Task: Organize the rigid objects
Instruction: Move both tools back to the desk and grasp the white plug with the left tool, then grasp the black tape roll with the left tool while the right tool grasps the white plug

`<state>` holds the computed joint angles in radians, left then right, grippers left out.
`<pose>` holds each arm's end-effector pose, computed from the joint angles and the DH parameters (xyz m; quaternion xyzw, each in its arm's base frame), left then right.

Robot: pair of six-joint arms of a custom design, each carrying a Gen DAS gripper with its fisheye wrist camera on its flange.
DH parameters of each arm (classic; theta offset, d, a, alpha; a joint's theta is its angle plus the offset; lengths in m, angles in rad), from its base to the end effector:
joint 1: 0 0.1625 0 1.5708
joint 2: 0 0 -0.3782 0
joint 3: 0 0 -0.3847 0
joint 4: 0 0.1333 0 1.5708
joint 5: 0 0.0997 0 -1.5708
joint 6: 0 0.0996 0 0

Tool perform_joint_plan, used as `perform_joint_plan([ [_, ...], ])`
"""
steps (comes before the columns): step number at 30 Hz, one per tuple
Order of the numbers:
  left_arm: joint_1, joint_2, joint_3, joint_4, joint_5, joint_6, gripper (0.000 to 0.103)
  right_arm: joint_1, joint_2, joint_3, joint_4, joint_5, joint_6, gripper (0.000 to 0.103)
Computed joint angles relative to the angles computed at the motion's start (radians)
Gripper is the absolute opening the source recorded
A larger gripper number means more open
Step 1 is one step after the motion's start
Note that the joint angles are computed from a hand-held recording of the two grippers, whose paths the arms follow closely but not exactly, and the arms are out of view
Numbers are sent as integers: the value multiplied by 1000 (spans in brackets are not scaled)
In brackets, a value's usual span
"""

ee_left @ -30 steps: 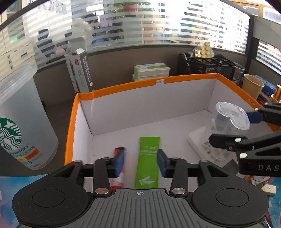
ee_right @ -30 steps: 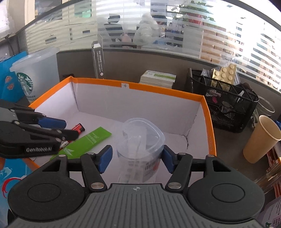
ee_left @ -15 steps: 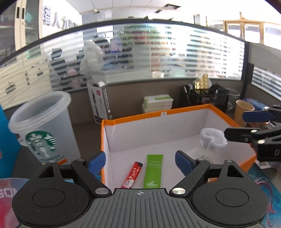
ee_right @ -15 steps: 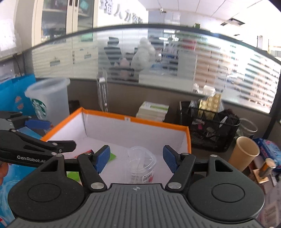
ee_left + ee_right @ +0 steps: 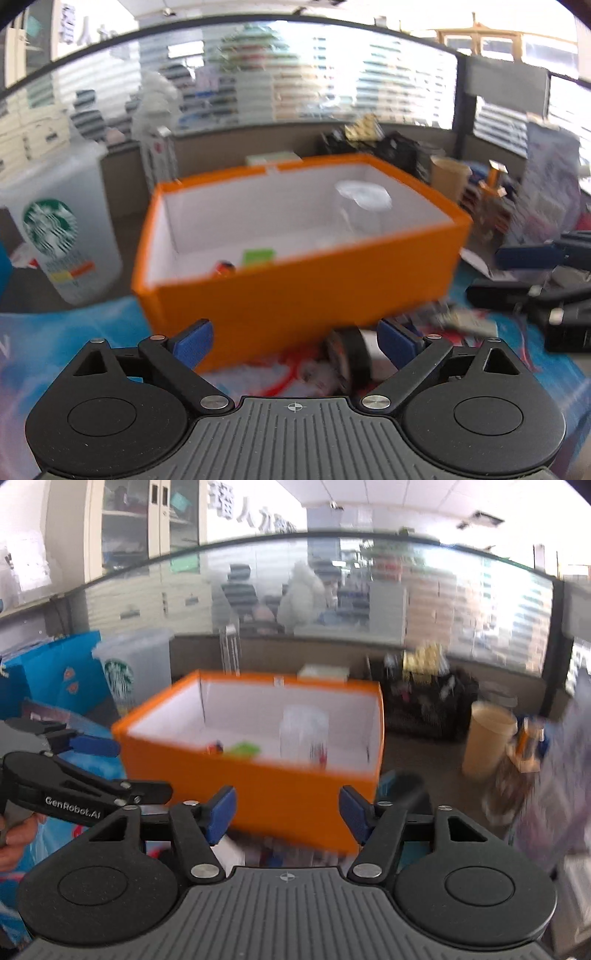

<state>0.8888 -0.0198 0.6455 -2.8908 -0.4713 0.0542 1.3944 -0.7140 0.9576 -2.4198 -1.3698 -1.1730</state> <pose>-0.3291 -0.7575 -0.0263 0.1227 0.8120 -0.4276 0.3777 0.0110 -0.8112 0.2939 0.4802 -0.8199 0.2914 0.1105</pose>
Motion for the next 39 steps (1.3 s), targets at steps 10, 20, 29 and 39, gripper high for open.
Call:
perform_joint_plan([
  [10,36,49,-33,35,-70,-68,85,-20,12,50,37,-25,-144,43],
  [20,52,0,36,60,-174,-49,16,-8,107,-94,135,-41,-218,43],
  [29,48,-99,211,12,-108,-112,14,7,162,-173,197,-29,-331,48],
  [39,46,-141,284,-14,-96,-138,14,19,161,-121,174,-44,-343,56],
])
